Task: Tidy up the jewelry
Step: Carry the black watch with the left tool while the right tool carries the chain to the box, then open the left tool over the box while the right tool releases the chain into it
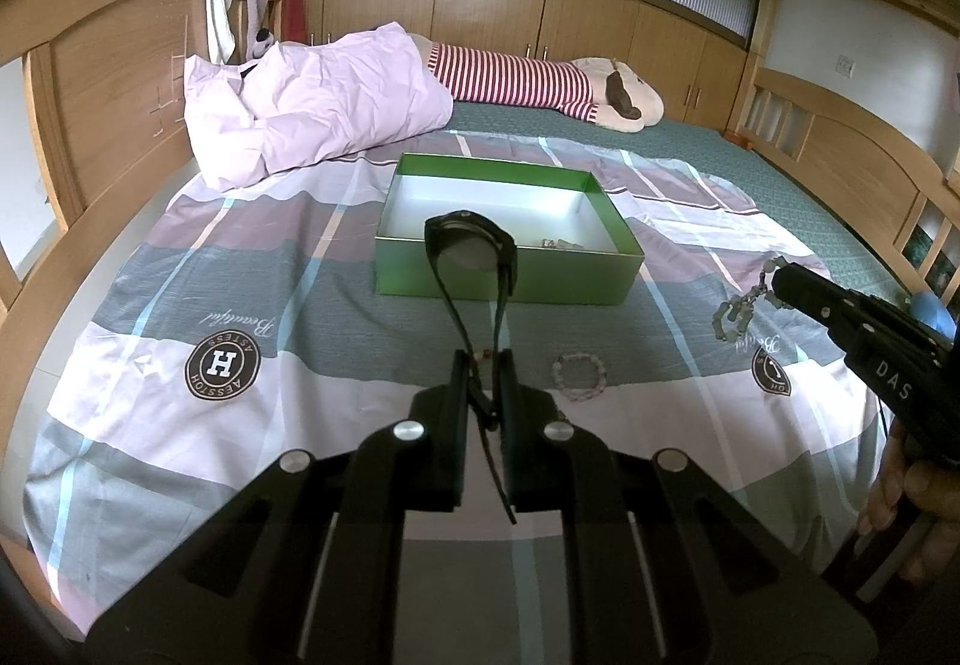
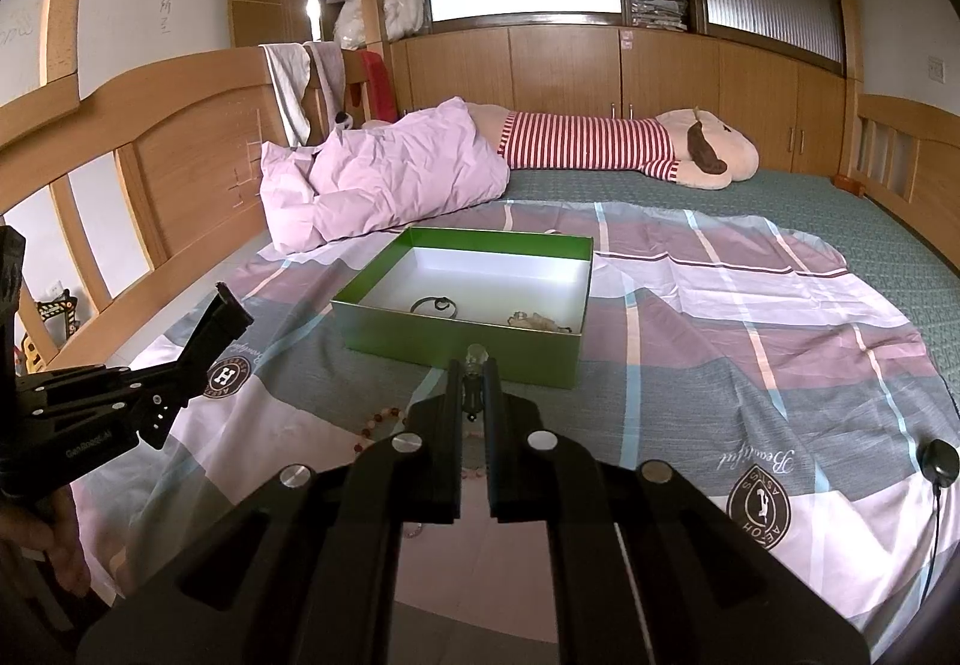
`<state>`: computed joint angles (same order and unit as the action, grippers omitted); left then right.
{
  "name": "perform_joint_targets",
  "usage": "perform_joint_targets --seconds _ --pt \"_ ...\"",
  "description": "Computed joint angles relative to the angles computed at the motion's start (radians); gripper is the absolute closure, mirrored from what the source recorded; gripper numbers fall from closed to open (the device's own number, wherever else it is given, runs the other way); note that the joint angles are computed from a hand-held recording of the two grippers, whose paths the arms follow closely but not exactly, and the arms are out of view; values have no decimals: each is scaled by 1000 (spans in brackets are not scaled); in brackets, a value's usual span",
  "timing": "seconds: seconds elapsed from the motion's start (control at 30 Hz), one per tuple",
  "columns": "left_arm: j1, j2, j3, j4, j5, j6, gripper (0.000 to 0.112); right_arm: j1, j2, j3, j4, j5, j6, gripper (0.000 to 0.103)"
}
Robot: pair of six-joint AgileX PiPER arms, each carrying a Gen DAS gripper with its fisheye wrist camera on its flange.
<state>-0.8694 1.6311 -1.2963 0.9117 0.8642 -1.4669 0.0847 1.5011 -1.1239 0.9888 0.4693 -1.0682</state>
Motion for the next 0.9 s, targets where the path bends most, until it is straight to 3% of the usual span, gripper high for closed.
perform_joint_targets --seconds 0.67,0.9 --pt "27 17 -37 -24 -25 47 102 7 38 -51 -20 27 25 97" --pt "166 153 -320 -113 -59 273 102 62 235 -331 -15 37 57 97"
